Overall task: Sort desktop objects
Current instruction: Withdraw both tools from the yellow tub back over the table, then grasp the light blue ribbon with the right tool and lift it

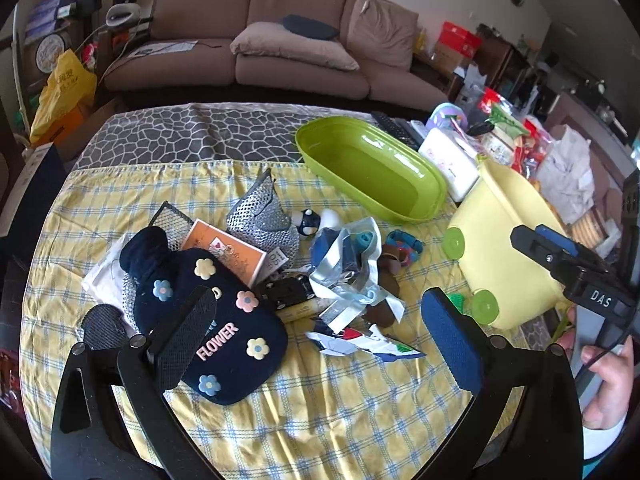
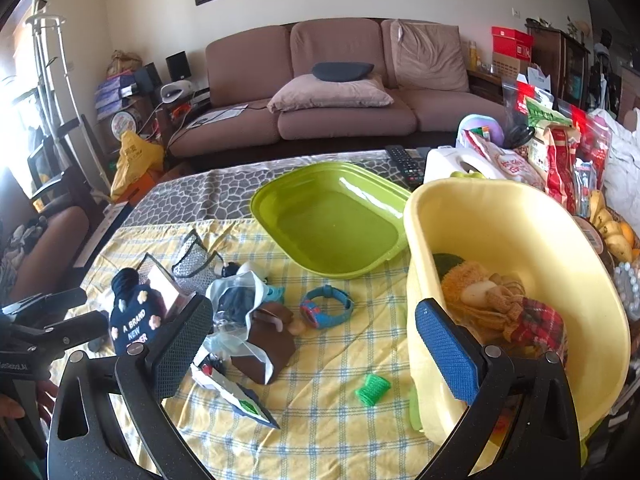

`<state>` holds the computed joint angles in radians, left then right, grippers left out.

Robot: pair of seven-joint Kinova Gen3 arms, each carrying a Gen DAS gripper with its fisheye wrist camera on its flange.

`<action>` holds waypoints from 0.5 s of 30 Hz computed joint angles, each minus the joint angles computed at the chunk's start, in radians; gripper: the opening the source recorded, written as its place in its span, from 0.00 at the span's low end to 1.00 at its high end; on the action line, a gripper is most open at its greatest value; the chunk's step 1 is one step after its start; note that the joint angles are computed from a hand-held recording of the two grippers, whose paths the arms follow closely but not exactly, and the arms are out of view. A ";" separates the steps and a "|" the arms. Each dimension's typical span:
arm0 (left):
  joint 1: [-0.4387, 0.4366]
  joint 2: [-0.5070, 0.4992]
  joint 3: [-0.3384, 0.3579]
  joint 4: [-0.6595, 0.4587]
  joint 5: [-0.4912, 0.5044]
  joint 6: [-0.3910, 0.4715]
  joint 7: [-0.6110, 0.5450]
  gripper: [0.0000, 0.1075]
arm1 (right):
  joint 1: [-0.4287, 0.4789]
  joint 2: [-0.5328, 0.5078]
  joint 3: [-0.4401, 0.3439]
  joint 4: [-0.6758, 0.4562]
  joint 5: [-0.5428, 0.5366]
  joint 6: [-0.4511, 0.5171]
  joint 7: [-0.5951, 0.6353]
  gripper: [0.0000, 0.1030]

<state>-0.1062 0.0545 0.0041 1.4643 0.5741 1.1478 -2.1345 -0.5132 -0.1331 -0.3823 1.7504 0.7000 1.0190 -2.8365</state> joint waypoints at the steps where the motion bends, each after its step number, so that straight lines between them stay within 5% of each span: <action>1: -0.004 -0.002 -0.005 0.008 -0.005 -0.005 -0.004 0.96 | -0.001 0.007 -0.001 -0.004 0.001 -0.006 -0.003 0.99; 15: -0.108 0.056 -0.037 0.053 0.035 0.012 -0.055 0.96 | -0.102 0.125 0.052 -0.071 -0.015 -0.031 0.043 0.99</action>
<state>-0.2137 0.1107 -0.0331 1.5178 0.6088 1.1596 -2.1890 -0.6149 -0.0085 -0.3305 1.6798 0.6846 0.9879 -2.7935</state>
